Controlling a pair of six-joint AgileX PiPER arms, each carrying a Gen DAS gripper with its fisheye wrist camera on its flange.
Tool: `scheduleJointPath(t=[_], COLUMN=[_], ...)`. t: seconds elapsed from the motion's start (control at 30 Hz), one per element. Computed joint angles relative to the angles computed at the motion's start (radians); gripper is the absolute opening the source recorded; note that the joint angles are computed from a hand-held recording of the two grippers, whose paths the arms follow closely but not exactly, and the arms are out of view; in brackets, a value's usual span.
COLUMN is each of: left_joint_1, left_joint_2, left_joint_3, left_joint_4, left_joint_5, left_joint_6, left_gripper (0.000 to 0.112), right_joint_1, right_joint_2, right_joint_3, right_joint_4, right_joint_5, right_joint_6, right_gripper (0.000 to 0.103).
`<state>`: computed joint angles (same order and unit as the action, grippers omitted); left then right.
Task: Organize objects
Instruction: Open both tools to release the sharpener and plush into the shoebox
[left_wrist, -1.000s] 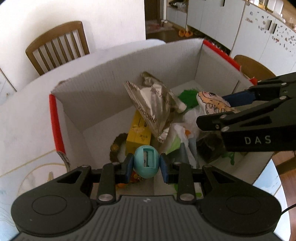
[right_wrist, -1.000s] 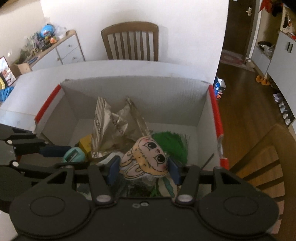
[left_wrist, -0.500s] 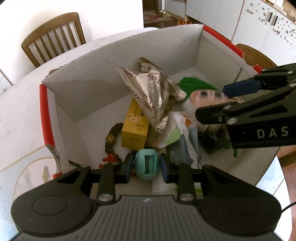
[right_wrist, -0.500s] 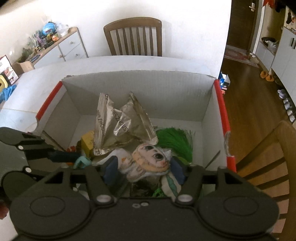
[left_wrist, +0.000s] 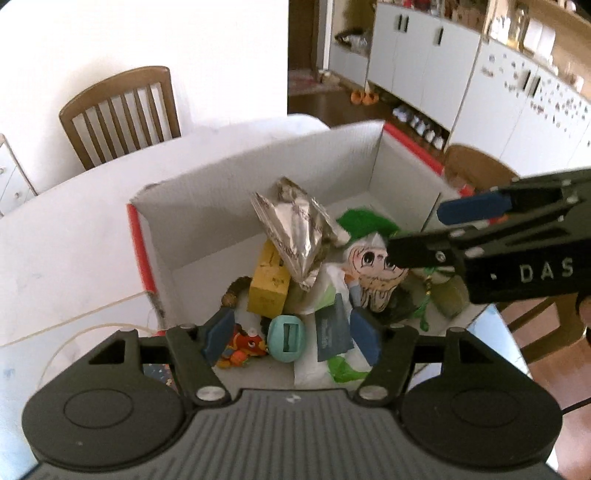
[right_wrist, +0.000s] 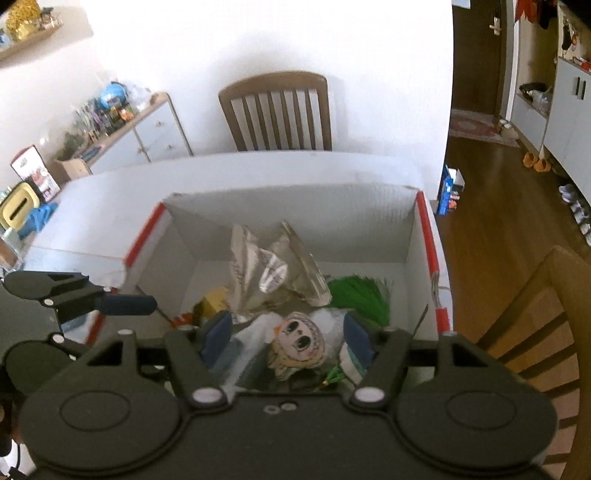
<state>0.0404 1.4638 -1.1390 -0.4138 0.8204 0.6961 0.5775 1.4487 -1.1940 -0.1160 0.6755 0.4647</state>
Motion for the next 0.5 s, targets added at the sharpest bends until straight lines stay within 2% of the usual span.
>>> scheduleJointPath(t=[0.2, 0.43, 0.5], left_joint_1=[0.107, 0.283, 0.333], left_joint_2=[-0.07, -0.125, -0.138], left_joint_3=[0.006, 0.005, 0.006], left_joint_4=[-0.105, -0.269, -0.309], left_joint_5=[0.06, 0.174, 0.21], left_joint_6=[0.108, 0.313, 0.365], left_gripper=[0.069, 0.084, 0.084], right_joint_1=[0.091, 0.247, 0.3], right_joint_2=[-0.061, -0.108, -0.119], right_joint_3=[0.012, 0.018, 0.03], right_joint_4=[-0.137, -0.373, -0.457], right_joint_5=[0.015, 0.061, 0.068], right_joint_6=[0.189, 0.48, 0.58], right_gripper=[0.07, 0.079, 0.084])
